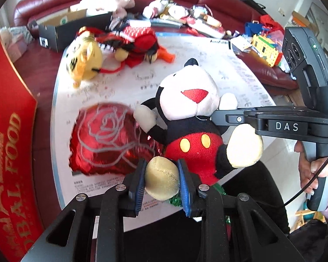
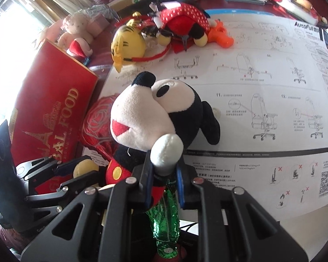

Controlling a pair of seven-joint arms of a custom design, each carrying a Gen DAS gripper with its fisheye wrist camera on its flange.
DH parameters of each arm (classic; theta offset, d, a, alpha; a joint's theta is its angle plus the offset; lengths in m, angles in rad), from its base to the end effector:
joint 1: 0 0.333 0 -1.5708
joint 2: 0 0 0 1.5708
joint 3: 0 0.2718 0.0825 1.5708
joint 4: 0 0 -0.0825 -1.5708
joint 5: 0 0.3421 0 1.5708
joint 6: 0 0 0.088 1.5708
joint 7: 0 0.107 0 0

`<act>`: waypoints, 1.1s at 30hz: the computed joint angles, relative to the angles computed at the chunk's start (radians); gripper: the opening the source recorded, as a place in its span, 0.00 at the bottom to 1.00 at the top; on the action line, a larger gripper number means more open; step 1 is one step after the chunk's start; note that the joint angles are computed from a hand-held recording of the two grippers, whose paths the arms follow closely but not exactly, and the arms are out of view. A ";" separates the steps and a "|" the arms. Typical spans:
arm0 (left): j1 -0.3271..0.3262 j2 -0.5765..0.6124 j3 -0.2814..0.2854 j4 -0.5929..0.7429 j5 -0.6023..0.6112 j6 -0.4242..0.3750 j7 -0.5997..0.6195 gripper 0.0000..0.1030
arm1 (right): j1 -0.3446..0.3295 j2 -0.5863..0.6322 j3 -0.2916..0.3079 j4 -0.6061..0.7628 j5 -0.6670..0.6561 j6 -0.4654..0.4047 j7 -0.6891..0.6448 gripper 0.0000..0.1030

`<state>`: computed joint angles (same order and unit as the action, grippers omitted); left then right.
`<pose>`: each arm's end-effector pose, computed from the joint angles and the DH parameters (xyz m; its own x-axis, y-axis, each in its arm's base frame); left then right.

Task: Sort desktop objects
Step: 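Raise the held Mickey plush higher off the sheet with the right tool, then carry the Mickey plush over the red box with the right tool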

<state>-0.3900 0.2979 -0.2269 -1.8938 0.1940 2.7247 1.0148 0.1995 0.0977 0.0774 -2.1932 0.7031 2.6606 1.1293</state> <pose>0.5026 -0.3531 0.3935 -0.2326 -0.9536 0.1911 -0.8682 0.1150 -0.4827 0.5212 0.1285 0.3588 0.2100 -0.9092 -0.3597 -0.9189 -0.0578 -0.3903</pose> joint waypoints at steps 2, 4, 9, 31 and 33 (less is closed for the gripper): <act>-0.012 -0.010 0.015 0.002 0.030 0.007 -0.025 0.27 | 0.000 -0.018 -0.001 -0.004 0.000 0.012 -0.005 0.18; -0.017 -0.024 0.023 0.001 0.056 0.011 -0.046 0.27 | 0.004 -0.037 -0.002 -0.005 -0.001 0.020 -0.010 0.18; -0.011 -0.078 0.031 -0.017 0.106 0.016 -0.095 0.27 | 0.022 -0.082 -0.007 0.004 0.009 0.030 -0.034 0.18; 0.188 -0.440 -0.017 -0.261 0.195 0.118 -0.238 0.27 | 0.164 -0.145 0.022 0.192 -0.113 0.066 -0.018 0.17; 0.200 -0.475 -0.019 -0.292 0.177 0.124 -0.239 0.27 | 0.171 -0.147 0.026 0.200 -0.128 0.064 -0.005 0.17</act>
<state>-0.1897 -0.1772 -0.2455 -2.1855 0.3714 2.8483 0.7759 0.3705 -0.0497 0.1033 -1.9935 0.5747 2.7249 1.1246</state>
